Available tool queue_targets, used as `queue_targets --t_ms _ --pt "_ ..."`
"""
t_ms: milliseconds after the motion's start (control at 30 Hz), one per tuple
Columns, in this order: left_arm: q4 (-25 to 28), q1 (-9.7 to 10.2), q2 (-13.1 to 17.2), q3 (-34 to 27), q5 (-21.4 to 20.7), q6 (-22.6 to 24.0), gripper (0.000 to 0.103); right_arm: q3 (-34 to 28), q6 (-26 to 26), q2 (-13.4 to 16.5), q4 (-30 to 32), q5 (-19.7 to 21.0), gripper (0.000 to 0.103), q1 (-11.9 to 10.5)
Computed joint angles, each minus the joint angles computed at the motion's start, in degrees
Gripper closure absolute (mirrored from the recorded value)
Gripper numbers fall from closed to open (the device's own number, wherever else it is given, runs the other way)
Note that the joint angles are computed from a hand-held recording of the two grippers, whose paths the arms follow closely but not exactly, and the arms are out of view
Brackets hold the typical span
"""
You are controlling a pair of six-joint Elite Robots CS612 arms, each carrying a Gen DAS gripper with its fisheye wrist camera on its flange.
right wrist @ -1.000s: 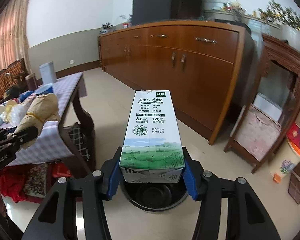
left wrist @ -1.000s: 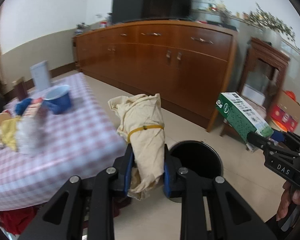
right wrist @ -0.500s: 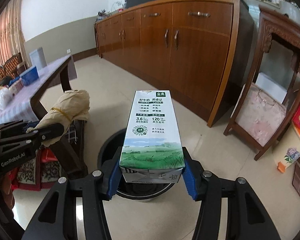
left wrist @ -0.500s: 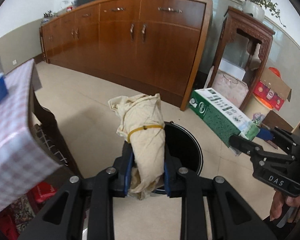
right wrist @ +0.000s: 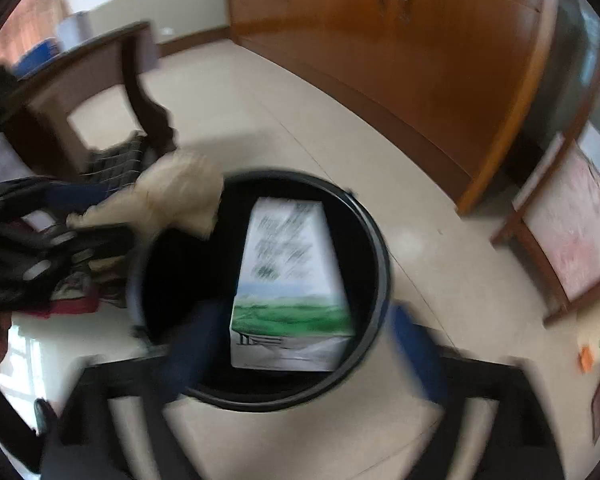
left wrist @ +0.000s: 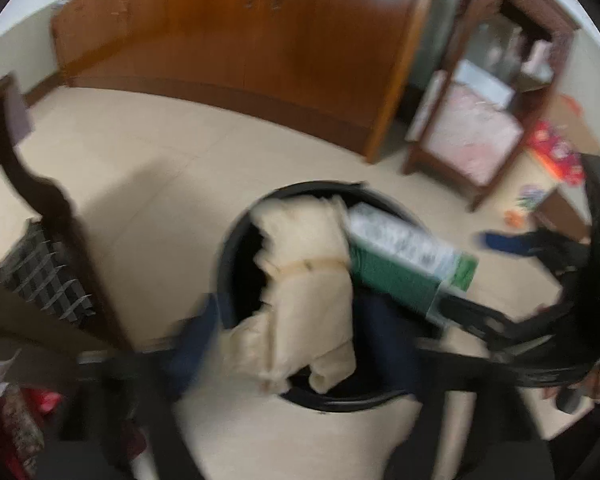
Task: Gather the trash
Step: 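Carry both items to the black bucket and open both tools to drop them, then move both tools back toward the table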
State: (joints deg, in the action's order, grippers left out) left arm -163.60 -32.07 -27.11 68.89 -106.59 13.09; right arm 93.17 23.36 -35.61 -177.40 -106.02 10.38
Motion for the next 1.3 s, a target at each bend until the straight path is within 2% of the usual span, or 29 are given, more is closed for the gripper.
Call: queue_targets --t_ms 33,67,100,133,300,433,700,1033,1233,1300 --pt "-0.8 0.21 -0.2 0.6 -0.3 -0.5 0.012 0.4 1.4 -0.1 -0.5 -0.5 0.000 -0.1" --pt "-0.8 0.25 -0.6 1.2 0.5 -0.6 0.010 0.8 2.8 -0.2 -0.8 -2.1 0.000 0.0" --pt "-1.0 0.16 -0.9 1.7 1.6 -0.6 0.003 1.0 3.4 -0.3 -1.0 -3.0 0.000 0.1" --pt "-2.1 0.06 -1.4 2.8 3.2 -0.8 0.002 1.2 3.9 -0.5 -1.4 -3.7 0.000 0.2" --pt "-4.7 0.15 -4.0 6.5 5.4 -3.1 0.002 1.9 8.0 -2.0 0.6 -9.4 0.000 2.0" --pt "-8.0 0.28 -6.6 10.1 6.7 -3.5 0.002 2.3 10.6 -3.0 0.9 -10.7 0.000 2.8" --pt "-13.8 0.83 -10.8 16.1 7.8 -4.7 0.002 1.4 13.5 -4.5 1.3 -14.6 0.000 6.5" --pt "-19.3 3.74 -14.1 20.2 11.4 -8.5 0.002 -2.3 10.8 -4.6 -1.6 -16.4 0.000 10.2" --pt "-22.6 5.86 -15.0 21.6 14.7 -12.6 0.002 -7.8 5.1 -3.1 -2.8 -15.4 0.000 12.0" --pt "-23.4 6.56 -15.2 21.9 16.3 -13.6 0.002 -10.2 3.2 -2.3 -2.1 -13.2 0.000 12.3"
